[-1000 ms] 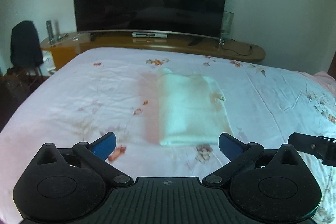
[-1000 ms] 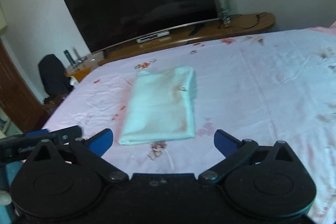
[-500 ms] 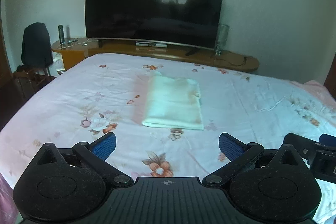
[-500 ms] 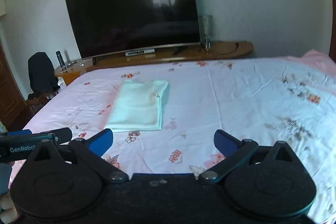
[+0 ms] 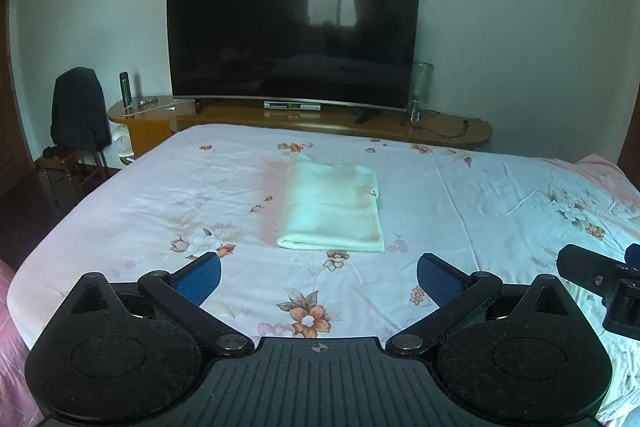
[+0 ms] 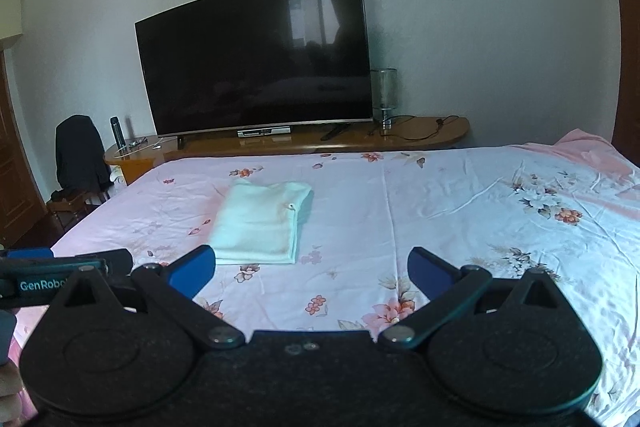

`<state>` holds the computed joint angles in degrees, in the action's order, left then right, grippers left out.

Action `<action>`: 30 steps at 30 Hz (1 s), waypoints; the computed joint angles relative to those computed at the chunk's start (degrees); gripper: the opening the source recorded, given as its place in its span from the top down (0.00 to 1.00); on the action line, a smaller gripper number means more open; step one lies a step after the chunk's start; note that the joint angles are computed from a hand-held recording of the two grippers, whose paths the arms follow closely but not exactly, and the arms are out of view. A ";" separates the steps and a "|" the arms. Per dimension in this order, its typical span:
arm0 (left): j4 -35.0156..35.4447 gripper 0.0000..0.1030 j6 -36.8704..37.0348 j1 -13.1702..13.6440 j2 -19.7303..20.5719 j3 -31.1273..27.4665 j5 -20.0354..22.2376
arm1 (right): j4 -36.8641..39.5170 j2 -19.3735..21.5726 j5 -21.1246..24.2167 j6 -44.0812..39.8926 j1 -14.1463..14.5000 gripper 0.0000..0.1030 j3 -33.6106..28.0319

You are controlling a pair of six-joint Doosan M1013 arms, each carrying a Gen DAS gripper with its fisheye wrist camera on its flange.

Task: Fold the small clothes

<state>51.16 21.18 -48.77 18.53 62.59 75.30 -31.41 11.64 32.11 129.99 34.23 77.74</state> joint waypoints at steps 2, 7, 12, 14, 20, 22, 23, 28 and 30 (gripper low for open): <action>0.18 0.00 -0.18 -0.16 0.02 -0.10 0.18 | -0.76 -0.26 -0.13 0.37 0.10 0.01 0.30; 0.98 0.00 -0.18 -0.40 0.03 -0.28 0.70 | -1.98 -0.06 -0.04 1.18 0.22 0.01 0.16; 1.44 0.00 0.09 -0.47 0.26 -0.68 0.92 | -3.75 0.01 0.02 2.14 0.52 0.01 0.18; 1.66 0.00 0.19 -0.52 0.30 -0.71 1.06 | -3.55 -0.02 -0.22 1.84 0.41 0.01 0.25; 1.44 0.00 0.51 -0.44 0.53 -1.00 1.59 | -4.69 0.44 0.63 2.44 0.52 0.01 -0.17; 1.58 0.00 0.46 -0.45 0.55 -0.99 1.77 | -4.38 0.63 1.00 2.10 0.48 0.00 -0.38; 1.72 0.00 0.41 -0.47 0.63 -1.07 2.01 | -4.53 0.75 1.20 2.18 0.47 0.01 -0.49; 2.17 0.00 0.57 -0.61 0.91 -1.27 2.49 | -5.76 1.19 1.97 2.88 0.67 0.01 -0.86; 2.35 0.00 0.66 -0.68 1.06 -1.40 2.80 | -6.82 1.40 2.16 3.33 0.67 0.01 -0.93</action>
